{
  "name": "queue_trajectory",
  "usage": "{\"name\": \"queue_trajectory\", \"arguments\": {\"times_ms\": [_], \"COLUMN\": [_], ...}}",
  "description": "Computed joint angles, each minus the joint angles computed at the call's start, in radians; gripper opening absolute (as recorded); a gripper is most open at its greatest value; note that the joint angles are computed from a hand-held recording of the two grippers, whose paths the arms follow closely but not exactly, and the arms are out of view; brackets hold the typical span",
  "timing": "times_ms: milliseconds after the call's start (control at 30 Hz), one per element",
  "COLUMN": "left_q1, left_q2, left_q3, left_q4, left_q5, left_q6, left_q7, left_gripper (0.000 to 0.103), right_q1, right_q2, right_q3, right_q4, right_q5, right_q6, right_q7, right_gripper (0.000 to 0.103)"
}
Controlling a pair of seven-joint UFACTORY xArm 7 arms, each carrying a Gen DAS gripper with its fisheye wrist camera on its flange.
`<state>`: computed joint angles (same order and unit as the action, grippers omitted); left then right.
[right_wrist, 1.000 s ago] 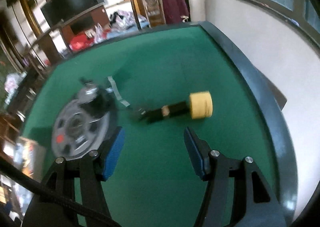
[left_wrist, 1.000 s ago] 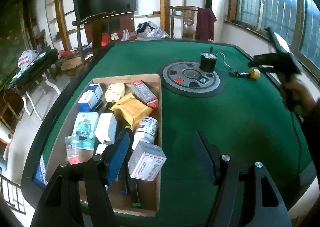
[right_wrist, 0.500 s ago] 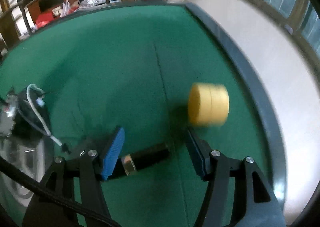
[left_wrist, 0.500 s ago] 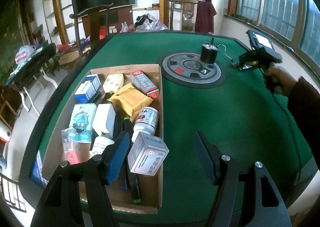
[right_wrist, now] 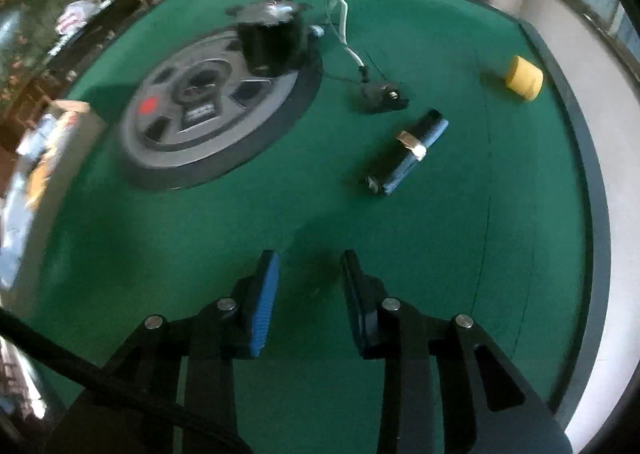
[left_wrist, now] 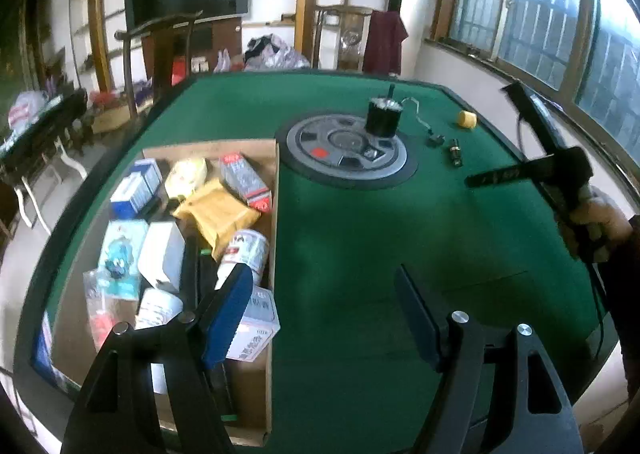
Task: Organize objects
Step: 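Grasp the yellow tape roll with the right tool while the left tool grasps the small black marker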
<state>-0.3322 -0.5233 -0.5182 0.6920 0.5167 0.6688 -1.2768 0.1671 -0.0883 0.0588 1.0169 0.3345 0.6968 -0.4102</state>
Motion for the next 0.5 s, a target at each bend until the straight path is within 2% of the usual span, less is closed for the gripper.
{"name": "queue_trajectory", "arguments": {"times_ms": [33,67,100,167,233,400,467,500], "left_q1": [0.002,0.005,0.008,0.009,0.011,0.012,0.005,-0.004], "left_q2": [-0.005,-0.006,-0.001,0.014,0.049,0.152,0.196,0.220], "left_q3": [-0.003,-0.004,-0.005,0.003,0.014,0.031,0.034,0.040], "left_q4": [0.001,0.001,0.004,0.010,0.030,0.121,0.167,0.193], "left_q5": [0.007,0.013,0.015,0.012,0.007,0.011,0.025,0.028], "left_q6": [0.000,-0.010,-0.018,-0.044,-0.074,-0.109,-0.096,-0.094], "left_q7": [-0.001,-0.006,-0.009,-0.005,0.008,0.043,0.053,0.061], "left_gripper": [0.068,0.068,0.068,0.068,0.068,0.068,0.068,0.068], "right_q1": [-0.013,-0.010,-0.050,-0.095,-0.110,-0.143,-0.136,-0.119], "right_q2": [-0.009,0.003,0.006,0.025,0.114,0.256,0.324,0.375], "right_q3": [-0.016,-0.040,-0.031,-0.030,-0.060,-0.041,-0.045,-0.064], "right_q4": [0.002,0.020,0.018,0.020,0.116,0.260,0.341,0.409], "right_q5": [0.040,0.041,0.016,-0.040,-0.007,0.005,-0.063,-0.141], "right_q6": [-0.023,-0.054,-0.128,-0.232,-0.209,-0.244,-0.249,-0.234], "right_q7": [0.013,0.055,0.139,0.275,0.294,0.367,0.432,0.494], "right_gripper": [0.030,0.037,0.055,0.073,0.073,0.073,0.073,0.073]}}
